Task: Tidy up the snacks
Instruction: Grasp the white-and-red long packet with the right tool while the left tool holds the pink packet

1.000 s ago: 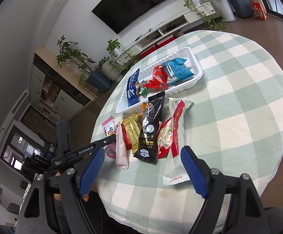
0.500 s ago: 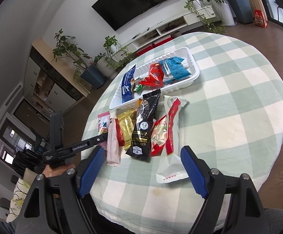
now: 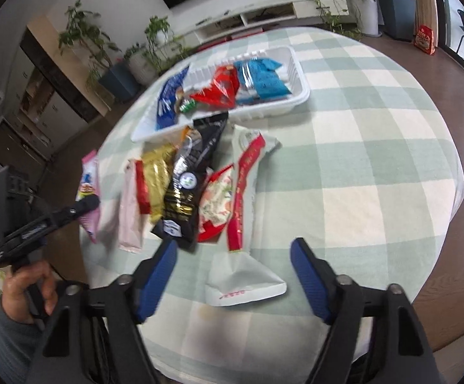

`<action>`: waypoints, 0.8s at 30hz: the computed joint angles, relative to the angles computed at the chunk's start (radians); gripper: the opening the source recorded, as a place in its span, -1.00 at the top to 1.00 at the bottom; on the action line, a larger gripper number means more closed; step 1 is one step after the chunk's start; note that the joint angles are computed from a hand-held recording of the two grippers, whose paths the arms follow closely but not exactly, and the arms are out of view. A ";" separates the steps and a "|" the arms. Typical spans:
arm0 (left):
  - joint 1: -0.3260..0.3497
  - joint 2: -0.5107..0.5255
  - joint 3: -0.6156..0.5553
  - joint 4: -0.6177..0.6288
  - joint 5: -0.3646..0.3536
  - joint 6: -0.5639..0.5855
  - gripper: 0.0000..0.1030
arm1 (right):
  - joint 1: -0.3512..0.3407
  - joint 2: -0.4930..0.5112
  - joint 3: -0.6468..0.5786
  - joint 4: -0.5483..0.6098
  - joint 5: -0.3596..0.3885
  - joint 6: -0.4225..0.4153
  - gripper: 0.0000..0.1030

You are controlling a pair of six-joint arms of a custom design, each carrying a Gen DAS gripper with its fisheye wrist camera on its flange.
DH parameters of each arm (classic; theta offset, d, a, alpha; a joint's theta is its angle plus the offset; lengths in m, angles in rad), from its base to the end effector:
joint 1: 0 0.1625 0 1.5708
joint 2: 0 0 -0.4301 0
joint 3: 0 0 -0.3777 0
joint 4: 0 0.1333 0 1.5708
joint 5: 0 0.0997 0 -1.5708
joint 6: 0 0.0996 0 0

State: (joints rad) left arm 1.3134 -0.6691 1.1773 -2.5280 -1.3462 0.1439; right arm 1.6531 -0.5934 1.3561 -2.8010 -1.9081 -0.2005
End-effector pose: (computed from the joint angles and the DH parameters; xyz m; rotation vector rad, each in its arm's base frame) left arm -0.0531 -0.8125 0.2013 0.4995 2.8267 -0.6726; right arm 0.1626 -0.7502 0.1031 0.2737 -2.7035 0.6180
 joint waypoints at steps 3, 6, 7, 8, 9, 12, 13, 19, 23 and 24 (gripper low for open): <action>0.003 -0.006 0.018 -0.003 -0.014 -0.005 0.57 | 0.002 0.013 -0.023 0.025 -0.034 -0.014 -0.32; 0.003 -0.006 0.022 -0.005 -0.017 -0.002 0.57 | 0.009 0.030 -0.058 0.106 -0.084 -0.026 -0.27; 0.003 -0.006 0.022 -0.006 -0.019 -0.002 0.57 | 0.010 0.034 -0.068 0.129 -0.094 -0.026 -0.24; 0.003 -0.008 0.028 -0.008 -0.019 -0.003 0.57 | 0.011 0.039 -0.076 0.143 -0.104 -0.028 -0.24; 0.004 -0.007 0.027 -0.007 -0.019 -0.003 0.57 | 0.012 0.041 -0.080 0.143 -0.111 -0.032 -0.24; 0.004 -0.007 0.026 -0.003 -0.022 -0.004 0.57 | 0.022 0.063 -0.113 0.147 -0.151 -0.066 -0.24; 0.005 -0.006 0.024 0.001 -0.023 -0.005 0.57 | 0.025 0.074 -0.132 0.161 -0.169 -0.076 -0.23; 0.006 -0.004 0.020 0.009 -0.024 -0.009 0.57 | 0.040 0.145 -0.249 0.224 -0.248 -0.140 -0.12; 0.007 -0.004 0.018 0.013 -0.024 -0.008 0.57 | 0.039 0.165 -0.268 0.213 -0.257 -0.174 0.00; 0.007 -0.003 0.017 0.016 -0.024 -0.009 0.57 | 0.039 0.161 -0.260 0.204 -0.256 -0.181 0.08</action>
